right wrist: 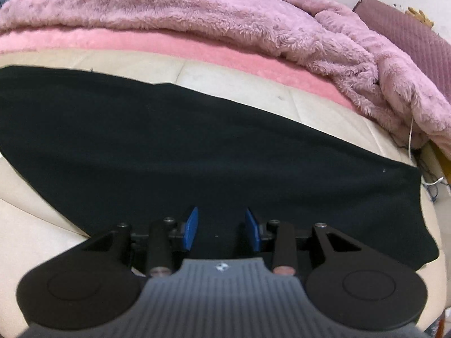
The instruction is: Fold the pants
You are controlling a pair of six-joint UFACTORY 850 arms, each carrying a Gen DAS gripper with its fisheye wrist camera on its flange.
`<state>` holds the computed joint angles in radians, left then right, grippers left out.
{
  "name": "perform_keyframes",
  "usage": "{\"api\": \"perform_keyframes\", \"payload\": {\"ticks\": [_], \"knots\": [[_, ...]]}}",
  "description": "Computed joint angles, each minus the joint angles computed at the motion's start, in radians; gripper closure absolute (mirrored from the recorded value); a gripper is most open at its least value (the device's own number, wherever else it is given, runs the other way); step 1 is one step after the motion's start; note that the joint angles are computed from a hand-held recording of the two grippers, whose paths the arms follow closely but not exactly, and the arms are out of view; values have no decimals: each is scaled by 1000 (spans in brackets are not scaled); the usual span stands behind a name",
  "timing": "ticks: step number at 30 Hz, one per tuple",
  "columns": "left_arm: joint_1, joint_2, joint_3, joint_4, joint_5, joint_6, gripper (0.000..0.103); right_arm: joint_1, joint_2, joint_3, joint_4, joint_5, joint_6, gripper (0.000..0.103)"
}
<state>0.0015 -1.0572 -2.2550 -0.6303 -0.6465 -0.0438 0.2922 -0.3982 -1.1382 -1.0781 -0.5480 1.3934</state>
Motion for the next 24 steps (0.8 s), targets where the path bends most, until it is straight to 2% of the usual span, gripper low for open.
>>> {"api": "perform_keyframes", "payload": {"ticks": [3, 5, 8, 9, 11, 13, 17, 22, 24], "knots": [[-15, -70, -120, 189, -83, -115, 103, -8, -4, 1, 12, -10, 0, 70], [-19, -131, -203, 242, -141, -162, 103, -17, -6, 1, 21, -5, 12, 70], [-18, -101, -140, 221, -98, -158, 97, -19, -7, 1, 9, -12, 22, 70], [-18, -82, -111, 228, -76, -174, 92, -19, -6, 2, 5, -14, 21, 70], [-15, -29, -24, 224, -24, -197, 55, -19, -6, 4, 6, -14, 18, 70], [-6, 34, 87, 143, 45, -167, 44, -23, -7, 4, 2, -9, 31, 70], [5, 64, 172, -44, 64, -68, 46, -26, -5, 5, -19, 25, 83, 70], [-20, 97, 267, -168, 210, 31, 46, -18, -14, -4, -33, 41, 100, 70], [-31, 93, 271, -171, 253, 35, 50, -14, -10, 1, -50, 45, 115, 70]]}}
